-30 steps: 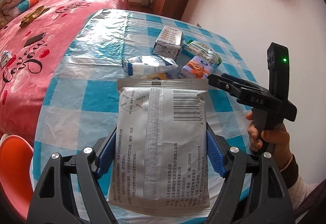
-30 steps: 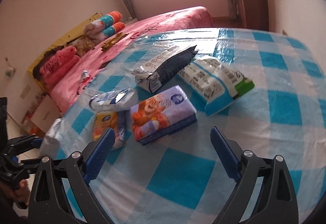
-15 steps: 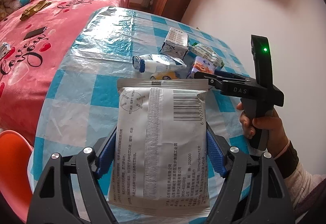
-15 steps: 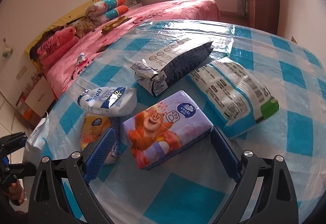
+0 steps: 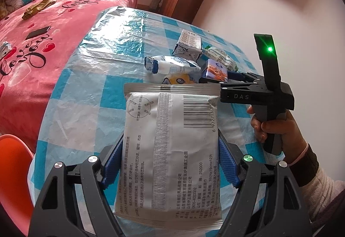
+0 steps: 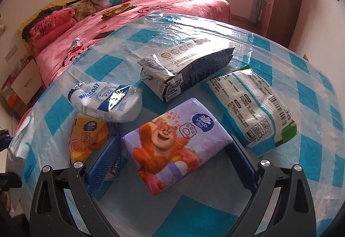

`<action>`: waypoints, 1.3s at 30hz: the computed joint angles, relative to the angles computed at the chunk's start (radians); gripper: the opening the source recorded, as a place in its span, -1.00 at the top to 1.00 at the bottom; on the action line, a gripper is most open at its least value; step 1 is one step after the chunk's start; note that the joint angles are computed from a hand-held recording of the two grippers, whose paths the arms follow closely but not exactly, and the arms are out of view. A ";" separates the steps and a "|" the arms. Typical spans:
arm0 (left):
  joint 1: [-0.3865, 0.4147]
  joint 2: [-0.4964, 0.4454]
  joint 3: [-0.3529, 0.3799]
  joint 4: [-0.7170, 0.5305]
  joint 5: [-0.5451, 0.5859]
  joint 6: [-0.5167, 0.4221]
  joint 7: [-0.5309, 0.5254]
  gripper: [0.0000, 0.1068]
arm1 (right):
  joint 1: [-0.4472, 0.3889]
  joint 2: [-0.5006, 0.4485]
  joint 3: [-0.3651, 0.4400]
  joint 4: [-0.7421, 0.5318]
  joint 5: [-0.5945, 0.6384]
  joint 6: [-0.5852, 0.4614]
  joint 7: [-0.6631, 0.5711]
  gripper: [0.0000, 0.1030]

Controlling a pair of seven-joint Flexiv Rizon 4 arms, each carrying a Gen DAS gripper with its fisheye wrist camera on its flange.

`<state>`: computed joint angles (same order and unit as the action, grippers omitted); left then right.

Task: Collect trash
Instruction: 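Lift the white pouch with the left tool while the right tool grasps the purple bear tissue pack, then carry the pouch and tissue pack to the orange bucket and release both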

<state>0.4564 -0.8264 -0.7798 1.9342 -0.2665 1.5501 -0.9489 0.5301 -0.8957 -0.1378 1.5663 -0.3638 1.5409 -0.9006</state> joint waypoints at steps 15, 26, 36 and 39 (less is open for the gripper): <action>0.051 -0.020 -0.039 0.025 0.044 0.037 -0.024 -0.46 | 0.085 0.038 -0.109 0.105 0.051 0.081 0.099 -0.70; 0.110 -0.043 -0.083 0.051 0.114 0.074 -0.059 -0.46 | 0.154 0.073 -0.169 0.189 0.146 0.150 0.129 -0.70; 0.181 -0.050 -0.119 0.089 0.195 0.120 -0.116 -0.46 | 0.181 0.133 -0.153 0.227 0.191 0.176 0.116 -0.70; 0.208 -0.051 -0.129 0.103 0.218 0.132 -0.132 -0.46 | 0.180 0.145 -0.135 0.221 0.191 0.178 0.109 -0.70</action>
